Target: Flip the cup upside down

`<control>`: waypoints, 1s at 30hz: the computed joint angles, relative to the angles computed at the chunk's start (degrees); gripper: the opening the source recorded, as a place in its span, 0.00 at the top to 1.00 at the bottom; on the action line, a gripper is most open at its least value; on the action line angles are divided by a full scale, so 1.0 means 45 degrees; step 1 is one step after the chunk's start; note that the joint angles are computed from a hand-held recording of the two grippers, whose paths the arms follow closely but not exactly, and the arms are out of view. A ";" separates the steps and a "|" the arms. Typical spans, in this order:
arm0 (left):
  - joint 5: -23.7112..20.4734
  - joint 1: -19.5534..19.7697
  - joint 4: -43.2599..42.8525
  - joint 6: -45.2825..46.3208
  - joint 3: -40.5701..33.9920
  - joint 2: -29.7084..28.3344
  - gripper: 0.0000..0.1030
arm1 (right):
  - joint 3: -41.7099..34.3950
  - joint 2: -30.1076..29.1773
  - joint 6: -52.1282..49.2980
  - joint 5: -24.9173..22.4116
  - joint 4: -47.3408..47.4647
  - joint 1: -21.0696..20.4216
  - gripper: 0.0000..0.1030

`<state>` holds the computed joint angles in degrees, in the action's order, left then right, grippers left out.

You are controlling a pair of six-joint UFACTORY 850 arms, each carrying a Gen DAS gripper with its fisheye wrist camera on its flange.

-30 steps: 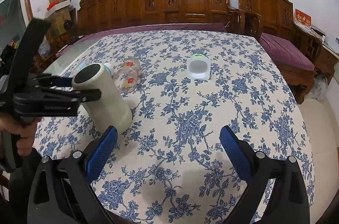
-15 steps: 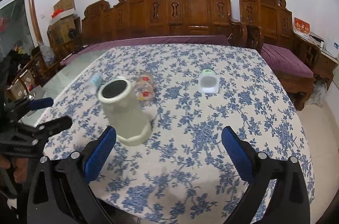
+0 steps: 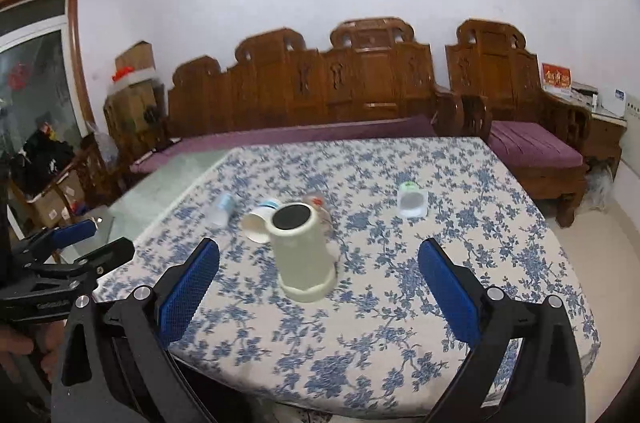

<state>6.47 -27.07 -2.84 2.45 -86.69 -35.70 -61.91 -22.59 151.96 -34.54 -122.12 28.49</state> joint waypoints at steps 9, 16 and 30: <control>0.0854 -0.0017 -0.1024 0.0976 0.1166 0.0945 0.08 | 0.0493 0.0521 -0.0745 -0.1135 0.0894 0.0763 0.03; 0.0838 0.0011 0.0337 -0.0515 0.1263 0.0969 0.08 | 0.0589 0.0588 -0.0781 -0.1322 0.1032 0.0836 0.03; 0.1185 -0.0051 0.0141 -0.0288 0.1506 0.1057 0.08 | 0.0702 0.0534 -0.0346 -0.1290 0.0805 0.0740 0.03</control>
<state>11.80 -27.30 -2.21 1.16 -79.92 -30.94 -58.75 -20.19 150.40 -40.34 -118.50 31.82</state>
